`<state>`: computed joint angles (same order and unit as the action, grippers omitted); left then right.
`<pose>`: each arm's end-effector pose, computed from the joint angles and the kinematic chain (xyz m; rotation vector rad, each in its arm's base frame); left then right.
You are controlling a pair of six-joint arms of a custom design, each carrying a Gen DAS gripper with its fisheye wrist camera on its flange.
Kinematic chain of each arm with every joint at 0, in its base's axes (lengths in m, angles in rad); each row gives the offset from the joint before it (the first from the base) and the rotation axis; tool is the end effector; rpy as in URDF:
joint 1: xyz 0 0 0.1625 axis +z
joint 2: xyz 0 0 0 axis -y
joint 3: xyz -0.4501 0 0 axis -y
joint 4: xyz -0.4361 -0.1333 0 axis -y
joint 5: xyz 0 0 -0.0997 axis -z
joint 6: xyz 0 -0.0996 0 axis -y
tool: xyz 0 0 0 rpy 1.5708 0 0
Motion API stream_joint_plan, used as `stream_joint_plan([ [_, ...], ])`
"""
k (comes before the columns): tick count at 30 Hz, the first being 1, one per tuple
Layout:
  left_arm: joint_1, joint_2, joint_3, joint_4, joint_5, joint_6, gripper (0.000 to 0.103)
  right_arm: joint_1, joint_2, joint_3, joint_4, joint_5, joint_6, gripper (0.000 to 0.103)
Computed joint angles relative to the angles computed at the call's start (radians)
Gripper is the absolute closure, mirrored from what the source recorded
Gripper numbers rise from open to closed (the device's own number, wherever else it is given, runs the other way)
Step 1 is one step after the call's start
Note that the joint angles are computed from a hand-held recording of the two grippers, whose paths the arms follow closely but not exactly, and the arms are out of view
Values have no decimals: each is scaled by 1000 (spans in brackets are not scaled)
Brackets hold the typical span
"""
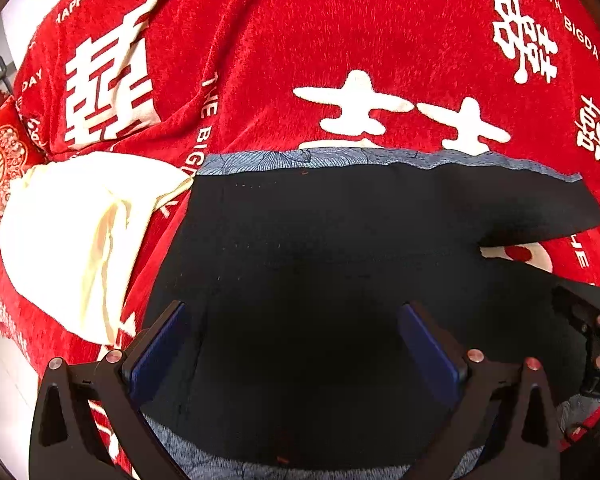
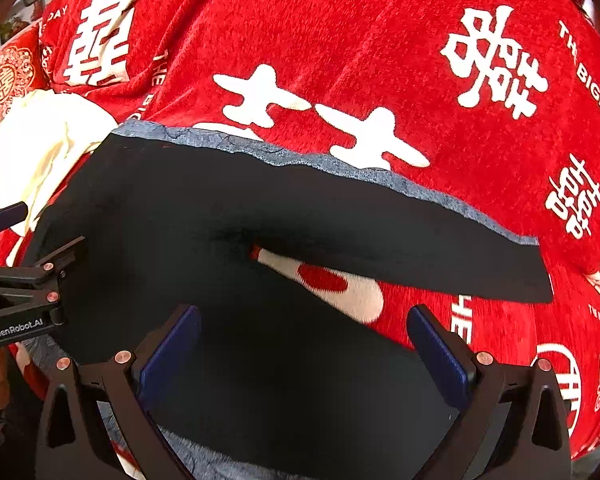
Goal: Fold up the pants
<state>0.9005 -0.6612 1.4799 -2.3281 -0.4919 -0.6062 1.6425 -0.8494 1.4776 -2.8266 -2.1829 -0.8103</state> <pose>-0.2925 -0.7249 0.0674 0.1080 2.1393 -0.7111 0.1317 -0.7712 0.2367 0.7762 -2.2025 0.4381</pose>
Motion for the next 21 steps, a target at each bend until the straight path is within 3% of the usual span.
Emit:
stream_joint_plan([
  [11,42,50,-90,7,-4,52,0,-15,81,-151,110,3,30,0],
  [21,59,67,-124,15,-13,54,0,-22,113,-188,163,12,61,0],
])
